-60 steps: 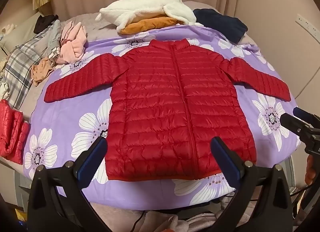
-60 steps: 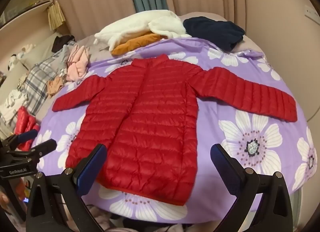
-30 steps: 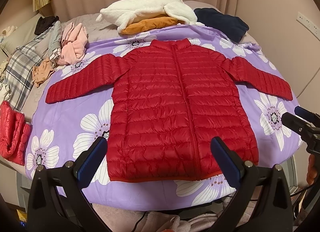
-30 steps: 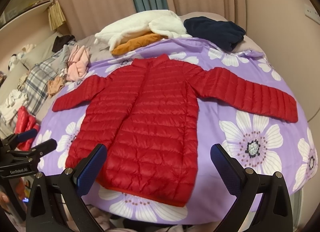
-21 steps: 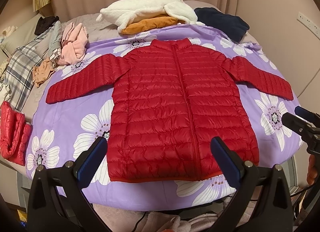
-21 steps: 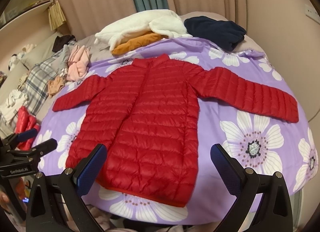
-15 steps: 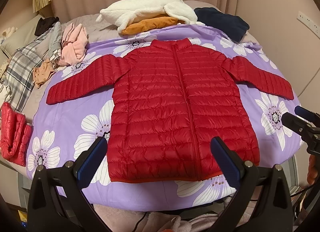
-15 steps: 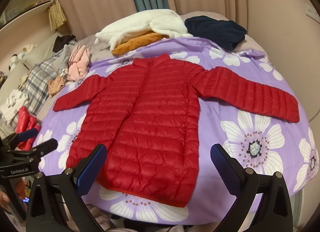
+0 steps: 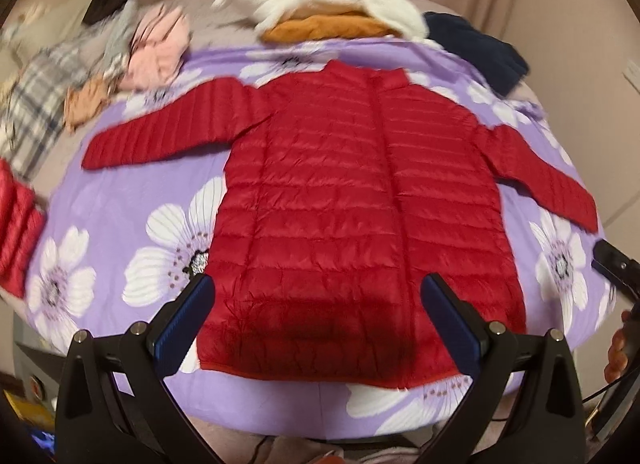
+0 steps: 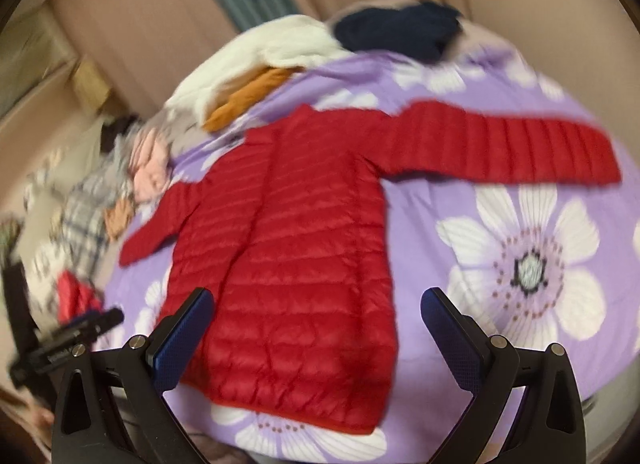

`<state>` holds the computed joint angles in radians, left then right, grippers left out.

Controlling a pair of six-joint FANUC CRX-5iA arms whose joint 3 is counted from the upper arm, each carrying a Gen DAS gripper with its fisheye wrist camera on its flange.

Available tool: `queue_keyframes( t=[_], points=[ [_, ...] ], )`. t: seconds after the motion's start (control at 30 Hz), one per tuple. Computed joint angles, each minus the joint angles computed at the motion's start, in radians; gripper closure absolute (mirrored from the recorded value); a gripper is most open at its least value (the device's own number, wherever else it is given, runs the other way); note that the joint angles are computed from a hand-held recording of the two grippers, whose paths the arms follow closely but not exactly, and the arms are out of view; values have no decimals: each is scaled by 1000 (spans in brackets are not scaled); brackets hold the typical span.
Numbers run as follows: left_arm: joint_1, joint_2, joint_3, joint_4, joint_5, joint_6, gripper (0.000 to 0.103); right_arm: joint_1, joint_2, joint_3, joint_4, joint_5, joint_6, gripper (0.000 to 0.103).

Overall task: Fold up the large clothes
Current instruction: 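Grasp the red sleeve cuff nearest the right tool with the right tool, then lift the sleeve and fold it across the jacket back, then open the right tool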

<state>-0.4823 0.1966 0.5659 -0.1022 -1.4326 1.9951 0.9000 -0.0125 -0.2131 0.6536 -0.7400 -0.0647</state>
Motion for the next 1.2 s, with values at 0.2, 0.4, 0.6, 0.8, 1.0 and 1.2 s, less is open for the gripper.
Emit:
queue_keyframes(
  t=[0.2, 0.4, 0.6, 0.8, 1.0, 1.2],
  points=[
    [81, -5, -98, 137, 36, 69, 0, -90, -49, -102, -79, -6, -179, 1],
    [150, -61, -292, 341, 282, 6, 0, -197, -101, -234, -46, 71, -428, 1],
    [167, -73, -358, 422, 408, -37, 0, -408, -139, -449, 454, 338, -954, 1],
    [174, -43, -323, 392, 390, -13, 0, -511, -111, -448, 720, 353, -1202, 20],
    [199, -49, -347, 412, 393, -18, 0, -474, -131, -456, 639, 259, -1227, 72],
    [211, -34, -314, 375, 334, -12, 0, -331, -166, -349, 436, 24, -924, 91]
  ],
)
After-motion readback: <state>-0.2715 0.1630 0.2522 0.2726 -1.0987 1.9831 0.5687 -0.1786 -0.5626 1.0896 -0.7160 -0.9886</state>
